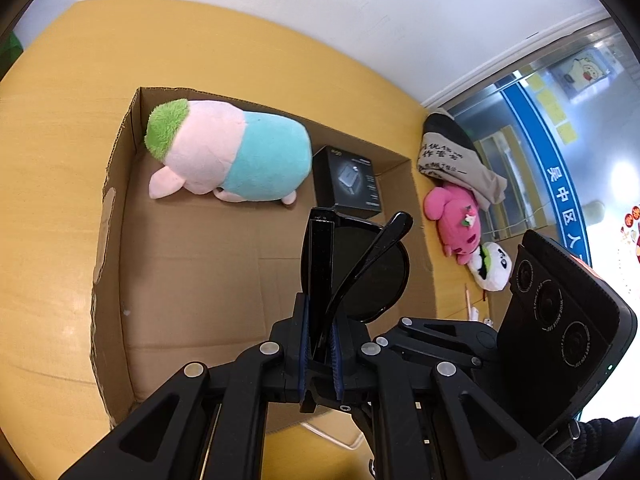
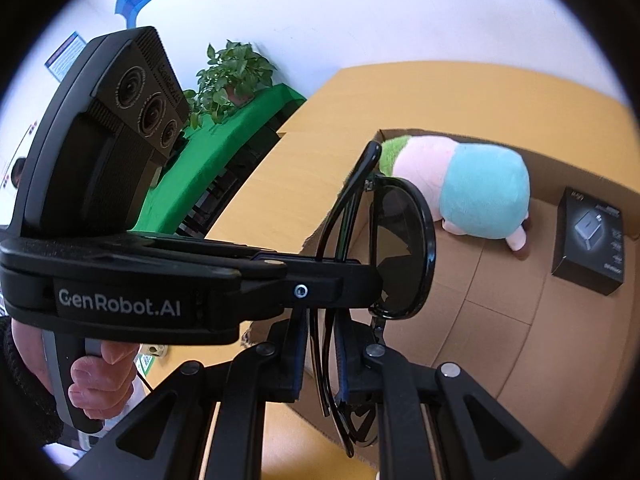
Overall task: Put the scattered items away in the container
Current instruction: 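Lift the sunglasses with both grippers and carry them into the cardboard box, then open both grippers to release the sunglasses beside the plush toy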
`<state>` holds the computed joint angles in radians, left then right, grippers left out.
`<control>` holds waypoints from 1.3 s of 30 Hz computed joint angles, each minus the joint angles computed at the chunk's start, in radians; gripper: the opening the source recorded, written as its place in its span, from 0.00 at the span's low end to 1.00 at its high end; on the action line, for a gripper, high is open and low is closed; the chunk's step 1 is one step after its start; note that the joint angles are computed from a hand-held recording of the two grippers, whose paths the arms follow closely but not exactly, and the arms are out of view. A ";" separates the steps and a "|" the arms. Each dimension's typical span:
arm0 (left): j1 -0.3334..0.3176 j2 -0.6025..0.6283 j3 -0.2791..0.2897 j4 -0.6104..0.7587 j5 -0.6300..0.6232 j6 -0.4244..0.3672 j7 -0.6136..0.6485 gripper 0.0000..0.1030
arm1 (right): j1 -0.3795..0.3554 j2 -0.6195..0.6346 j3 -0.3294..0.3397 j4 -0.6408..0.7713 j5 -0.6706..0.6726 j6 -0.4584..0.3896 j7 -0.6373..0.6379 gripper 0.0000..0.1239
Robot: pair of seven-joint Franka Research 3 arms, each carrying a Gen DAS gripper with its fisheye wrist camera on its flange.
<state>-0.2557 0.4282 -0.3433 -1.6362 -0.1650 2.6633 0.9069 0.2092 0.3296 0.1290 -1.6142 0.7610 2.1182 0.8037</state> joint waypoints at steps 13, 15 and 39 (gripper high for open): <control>0.028 0.144 0.033 0.139 0.024 -0.150 0.016 0.08 | -0.003 0.293 0.042 0.291 -0.023 -0.109 0.155 0.11; 0.030 0.176 0.040 0.168 0.030 -0.184 0.011 0.08 | -0.006 0.350 0.053 0.348 -0.020 -0.137 0.188 0.11; -0.034 0.268 0.127 0.333 0.225 -0.445 -0.129 0.29 | -0.035 0.588 0.126 0.574 0.007 -0.270 0.401 0.59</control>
